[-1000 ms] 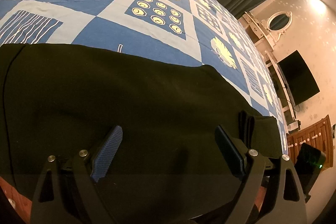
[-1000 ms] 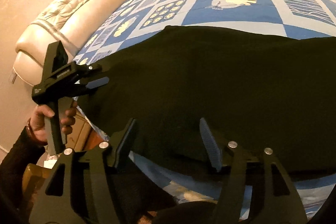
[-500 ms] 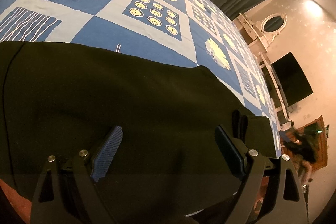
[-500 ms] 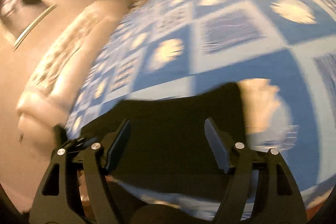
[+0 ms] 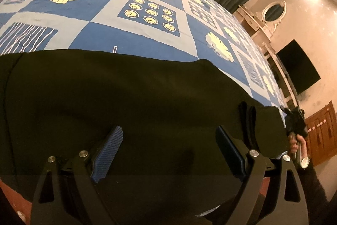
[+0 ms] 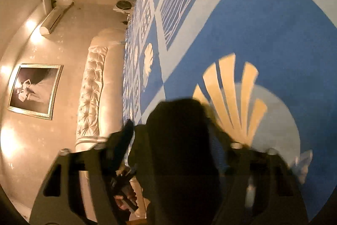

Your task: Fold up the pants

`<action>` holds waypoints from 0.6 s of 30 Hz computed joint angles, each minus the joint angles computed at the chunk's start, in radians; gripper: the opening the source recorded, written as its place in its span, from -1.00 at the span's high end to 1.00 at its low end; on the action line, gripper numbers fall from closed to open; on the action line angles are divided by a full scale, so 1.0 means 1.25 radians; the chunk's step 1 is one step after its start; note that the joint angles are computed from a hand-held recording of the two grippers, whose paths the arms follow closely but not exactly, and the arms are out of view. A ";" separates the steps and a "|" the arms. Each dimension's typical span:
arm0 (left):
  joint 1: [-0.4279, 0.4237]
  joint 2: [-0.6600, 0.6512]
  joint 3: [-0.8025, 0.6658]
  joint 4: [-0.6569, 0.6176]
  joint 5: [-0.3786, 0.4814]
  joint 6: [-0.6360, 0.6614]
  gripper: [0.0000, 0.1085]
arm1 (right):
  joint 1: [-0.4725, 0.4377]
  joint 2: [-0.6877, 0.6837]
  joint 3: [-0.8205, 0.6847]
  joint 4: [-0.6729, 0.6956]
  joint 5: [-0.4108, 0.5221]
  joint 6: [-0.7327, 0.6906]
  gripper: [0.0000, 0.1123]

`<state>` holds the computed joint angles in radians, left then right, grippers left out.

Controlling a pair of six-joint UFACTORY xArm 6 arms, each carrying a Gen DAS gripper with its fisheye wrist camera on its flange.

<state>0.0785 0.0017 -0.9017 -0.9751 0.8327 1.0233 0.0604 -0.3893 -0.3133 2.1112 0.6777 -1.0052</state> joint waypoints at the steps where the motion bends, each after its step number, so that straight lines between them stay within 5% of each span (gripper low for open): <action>1: -0.003 -0.001 0.002 0.003 -0.007 0.002 -0.63 | 0.010 0.016 -0.014 -0.034 -0.030 0.011 0.48; 6: -0.010 -0.004 0.008 0.005 -0.021 0.011 -0.63 | -0.015 0.023 0.002 -0.030 -0.002 -0.014 0.58; 8: -0.011 -0.004 0.009 0.000 -0.022 0.016 -0.64 | -0.042 0.019 0.016 -0.028 0.053 0.001 0.47; 12: -0.002 -0.003 0.007 -0.009 -0.007 0.022 -0.64 | -0.102 -0.050 0.084 -0.053 0.161 0.038 -0.15; 18: 0.028 0.013 -0.014 -0.046 0.050 0.004 -0.64 | -0.119 -0.243 0.204 -0.248 0.191 0.140 -0.24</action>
<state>0.1133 0.0183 -0.9190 -1.0322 0.8954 1.0277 -0.0881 -0.6926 -0.0582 1.8011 0.9164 -0.8305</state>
